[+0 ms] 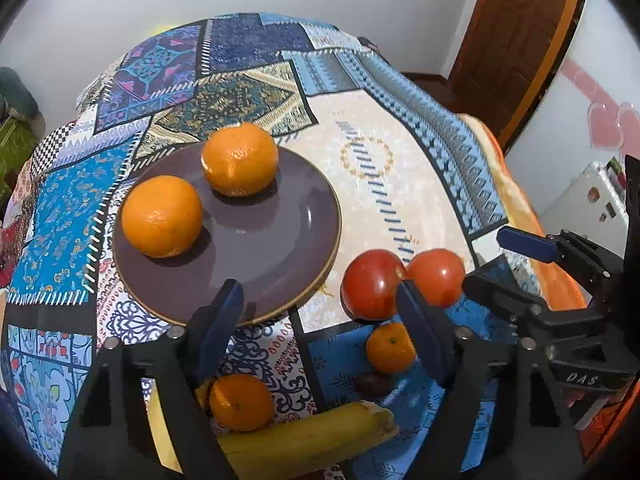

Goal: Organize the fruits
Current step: 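Move the right tool to a red tomato and grasp it, then grasp another red tomato with the left tool while the right tool lifts its tomato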

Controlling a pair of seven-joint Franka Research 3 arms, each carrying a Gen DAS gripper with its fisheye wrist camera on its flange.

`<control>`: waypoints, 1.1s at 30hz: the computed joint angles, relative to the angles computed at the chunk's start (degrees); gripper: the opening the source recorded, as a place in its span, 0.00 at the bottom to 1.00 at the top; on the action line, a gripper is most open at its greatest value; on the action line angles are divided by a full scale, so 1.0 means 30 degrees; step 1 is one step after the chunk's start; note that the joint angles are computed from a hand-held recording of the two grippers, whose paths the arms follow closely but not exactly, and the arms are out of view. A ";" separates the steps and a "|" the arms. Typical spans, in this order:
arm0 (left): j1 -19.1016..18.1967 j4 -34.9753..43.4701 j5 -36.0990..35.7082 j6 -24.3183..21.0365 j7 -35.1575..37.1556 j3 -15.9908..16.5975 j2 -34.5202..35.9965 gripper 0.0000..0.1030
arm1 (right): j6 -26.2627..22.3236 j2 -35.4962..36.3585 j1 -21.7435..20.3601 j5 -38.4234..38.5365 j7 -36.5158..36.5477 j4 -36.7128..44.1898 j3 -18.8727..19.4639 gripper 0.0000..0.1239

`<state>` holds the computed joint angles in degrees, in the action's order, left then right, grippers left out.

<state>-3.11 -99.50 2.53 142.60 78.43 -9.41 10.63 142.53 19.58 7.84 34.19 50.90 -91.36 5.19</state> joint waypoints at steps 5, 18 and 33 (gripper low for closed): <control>-0.0023 0.0176 -0.0326 -0.0307 0.0422 -0.0175 0.0339 0.65 | -0.0702 0.0412 0.0009 -0.0202 -0.0043 0.0272 0.0020 0.49; 0.0065 0.0766 -0.1367 -0.0843 0.1507 -0.0388 0.0876 0.56 | -0.1839 0.1209 -0.0130 -0.0339 -0.0096 0.1206 0.0180 0.37; -0.0493 0.3339 -0.1041 -0.2540 0.1713 -0.0606 0.2823 0.55 | -0.0837 0.0210 -0.0676 0.0203 0.0539 0.0369 -0.0245 0.37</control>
<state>-4.59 -89.49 -0.60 134.98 83.56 -11.23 19.10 140.02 20.21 5.81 34.80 52.52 -90.25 4.45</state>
